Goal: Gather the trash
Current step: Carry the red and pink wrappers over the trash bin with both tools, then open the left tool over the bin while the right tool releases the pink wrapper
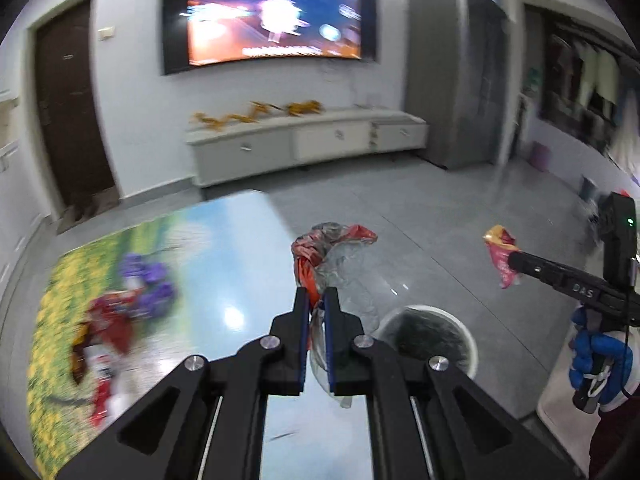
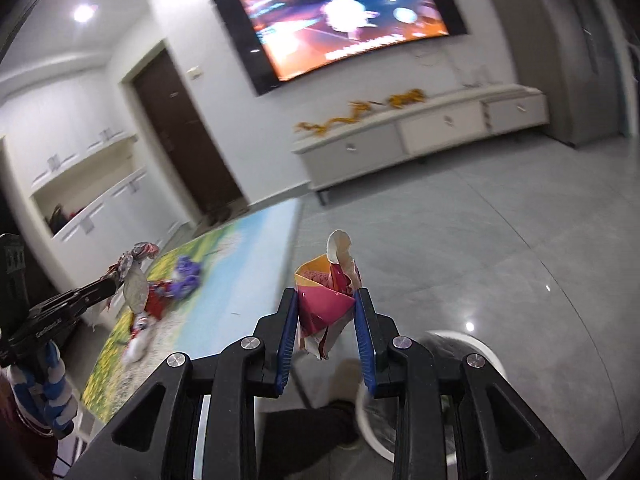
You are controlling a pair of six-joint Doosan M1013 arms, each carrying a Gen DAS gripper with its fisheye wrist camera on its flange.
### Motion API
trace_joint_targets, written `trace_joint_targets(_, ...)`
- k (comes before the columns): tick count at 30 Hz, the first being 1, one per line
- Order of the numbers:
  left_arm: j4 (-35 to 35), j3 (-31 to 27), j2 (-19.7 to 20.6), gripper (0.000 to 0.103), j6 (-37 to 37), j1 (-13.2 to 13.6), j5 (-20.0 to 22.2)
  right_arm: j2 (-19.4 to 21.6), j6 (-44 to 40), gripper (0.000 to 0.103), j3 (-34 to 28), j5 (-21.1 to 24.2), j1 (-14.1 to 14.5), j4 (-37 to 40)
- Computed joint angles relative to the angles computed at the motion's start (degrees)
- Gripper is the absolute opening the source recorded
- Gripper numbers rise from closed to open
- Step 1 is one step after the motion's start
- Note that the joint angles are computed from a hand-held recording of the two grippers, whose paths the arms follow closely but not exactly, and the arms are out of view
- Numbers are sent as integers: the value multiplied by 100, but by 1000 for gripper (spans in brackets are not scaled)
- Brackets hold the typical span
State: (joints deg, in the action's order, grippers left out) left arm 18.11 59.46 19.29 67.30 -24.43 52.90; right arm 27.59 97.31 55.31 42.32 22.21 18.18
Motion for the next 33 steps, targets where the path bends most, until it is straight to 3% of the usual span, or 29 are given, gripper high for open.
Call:
trace_joint_targets(8, -1038, -1074, 972, 8, 1066, -173, 846, 133, 398, 28, 98, 342, -165, -148)
trace_joint_targets(16, -1672, -1851, 1635, 8, 1483, -180, 1510, 475, 684, 30, -170, 887, -262, -253)
trace_joint_targets(18, -1862, -2072, 1793, 13, 1561, -171, 1666, 528, 755, 30, -198, 964, -267, -264)
trace_joint_targets(22, -2027, -2261, 1945, 42, 1566, -163, 1762, 632, 935, 36, -260, 1133, -279, -386)
trace_joint_targets(27, -2094, -2359, 2015, 43, 1586, -154, 1814, 704, 1084, 39, -314, 1242, -283, -498)
trace_joint_targets(33, -1767, -2262, 1932, 43, 1510, -227, 1590, 690, 1152, 40, -284, 1206, -268, -575)
